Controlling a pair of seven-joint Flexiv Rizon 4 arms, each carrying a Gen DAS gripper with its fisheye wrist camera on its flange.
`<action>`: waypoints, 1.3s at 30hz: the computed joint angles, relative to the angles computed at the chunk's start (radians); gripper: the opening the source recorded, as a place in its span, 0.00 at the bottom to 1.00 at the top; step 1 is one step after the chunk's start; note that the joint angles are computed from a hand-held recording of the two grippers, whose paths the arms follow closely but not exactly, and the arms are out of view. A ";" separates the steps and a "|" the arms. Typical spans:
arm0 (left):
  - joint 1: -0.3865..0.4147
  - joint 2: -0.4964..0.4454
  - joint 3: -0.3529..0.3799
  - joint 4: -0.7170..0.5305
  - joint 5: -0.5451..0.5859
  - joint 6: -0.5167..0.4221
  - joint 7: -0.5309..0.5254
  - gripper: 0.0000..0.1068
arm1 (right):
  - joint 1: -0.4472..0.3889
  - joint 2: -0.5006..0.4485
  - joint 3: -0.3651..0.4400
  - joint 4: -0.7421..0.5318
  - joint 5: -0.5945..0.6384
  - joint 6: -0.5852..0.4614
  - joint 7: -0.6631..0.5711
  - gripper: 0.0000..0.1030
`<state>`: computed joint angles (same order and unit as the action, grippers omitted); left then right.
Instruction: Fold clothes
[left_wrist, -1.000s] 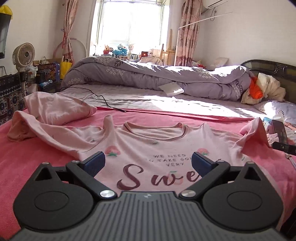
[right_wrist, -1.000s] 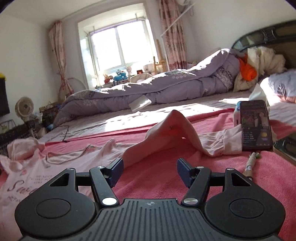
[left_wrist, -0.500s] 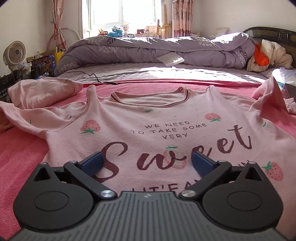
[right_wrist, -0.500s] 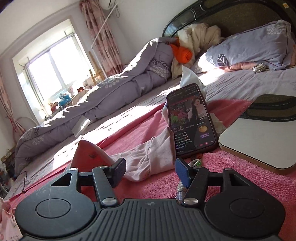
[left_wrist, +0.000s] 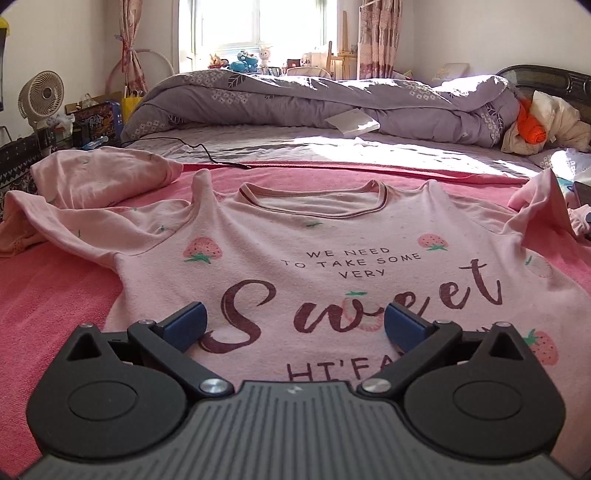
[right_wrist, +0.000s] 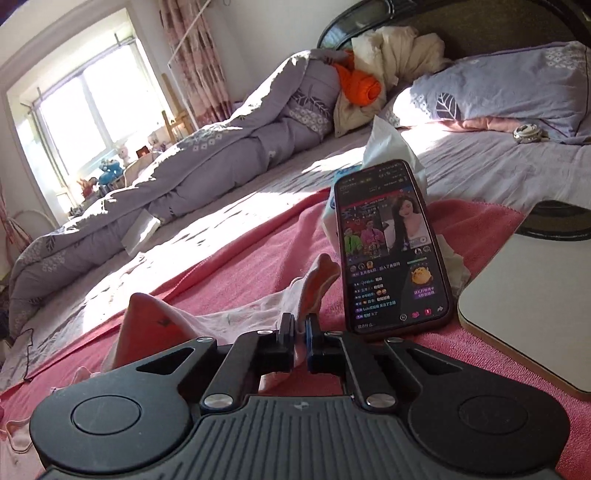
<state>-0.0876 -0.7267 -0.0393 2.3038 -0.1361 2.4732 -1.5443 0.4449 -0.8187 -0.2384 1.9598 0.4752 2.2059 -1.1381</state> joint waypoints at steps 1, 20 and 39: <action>0.022 0.003 -0.004 0.010 0.019 0.016 -0.021 0.96 | 0.013 0.020 -0.003 0.011 -0.004 0.016 -0.014 0.07; 0.224 0.008 0.026 0.132 0.196 0.178 -0.221 0.96 | -0.162 0.007 0.437 -0.094 -1.034 -0.054 0.064 0.36; -0.125 -0.038 0.112 -0.172 -0.032 -0.102 0.464 0.69 | 0.204 -0.052 0.156 0.082 -0.201 0.201 -0.537 0.71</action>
<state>-0.2126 -0.7644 0.0731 2.1321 -0.1682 2.3713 -1.0804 0.6491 -0.8705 -0.0829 2.0420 0.2745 2.4073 -1.6750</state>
